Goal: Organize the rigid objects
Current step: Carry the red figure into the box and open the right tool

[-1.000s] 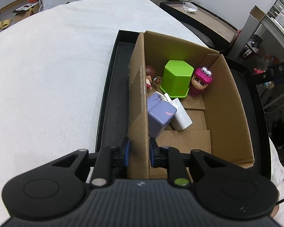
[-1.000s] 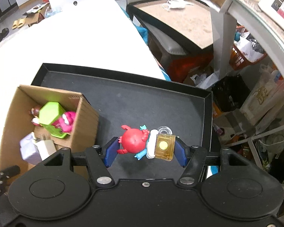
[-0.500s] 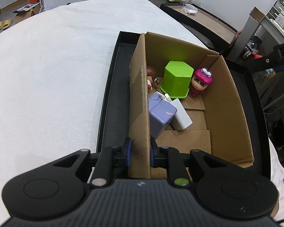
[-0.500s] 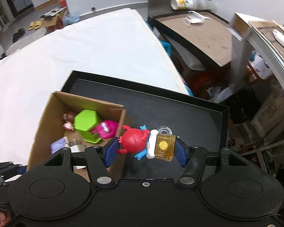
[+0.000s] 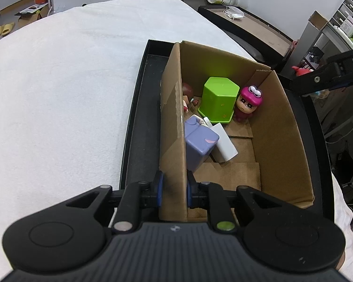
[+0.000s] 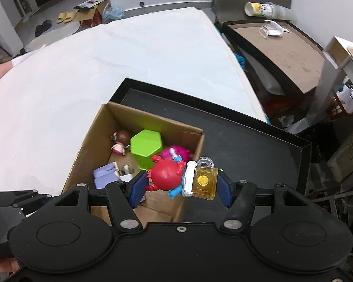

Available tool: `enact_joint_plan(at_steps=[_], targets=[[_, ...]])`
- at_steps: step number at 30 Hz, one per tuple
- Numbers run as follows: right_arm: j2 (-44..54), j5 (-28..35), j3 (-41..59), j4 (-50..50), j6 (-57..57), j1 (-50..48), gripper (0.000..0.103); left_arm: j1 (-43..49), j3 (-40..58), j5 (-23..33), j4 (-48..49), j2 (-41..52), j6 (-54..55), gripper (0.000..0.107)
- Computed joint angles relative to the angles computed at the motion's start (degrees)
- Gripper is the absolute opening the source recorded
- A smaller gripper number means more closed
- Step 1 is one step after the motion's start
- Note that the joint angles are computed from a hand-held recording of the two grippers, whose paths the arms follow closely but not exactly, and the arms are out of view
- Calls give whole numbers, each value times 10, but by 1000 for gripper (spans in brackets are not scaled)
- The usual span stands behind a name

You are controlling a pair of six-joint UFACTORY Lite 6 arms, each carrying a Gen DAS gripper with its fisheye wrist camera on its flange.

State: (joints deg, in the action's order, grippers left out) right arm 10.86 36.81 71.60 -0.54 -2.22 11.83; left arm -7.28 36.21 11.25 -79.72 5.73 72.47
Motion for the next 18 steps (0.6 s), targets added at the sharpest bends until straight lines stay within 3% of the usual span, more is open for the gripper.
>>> enact_joint_plan(at_steps=[18], targets=[[61, -6, 11, -68, 67, 80, 60, 20, -4, 22, -57, 5, 71, 18]])
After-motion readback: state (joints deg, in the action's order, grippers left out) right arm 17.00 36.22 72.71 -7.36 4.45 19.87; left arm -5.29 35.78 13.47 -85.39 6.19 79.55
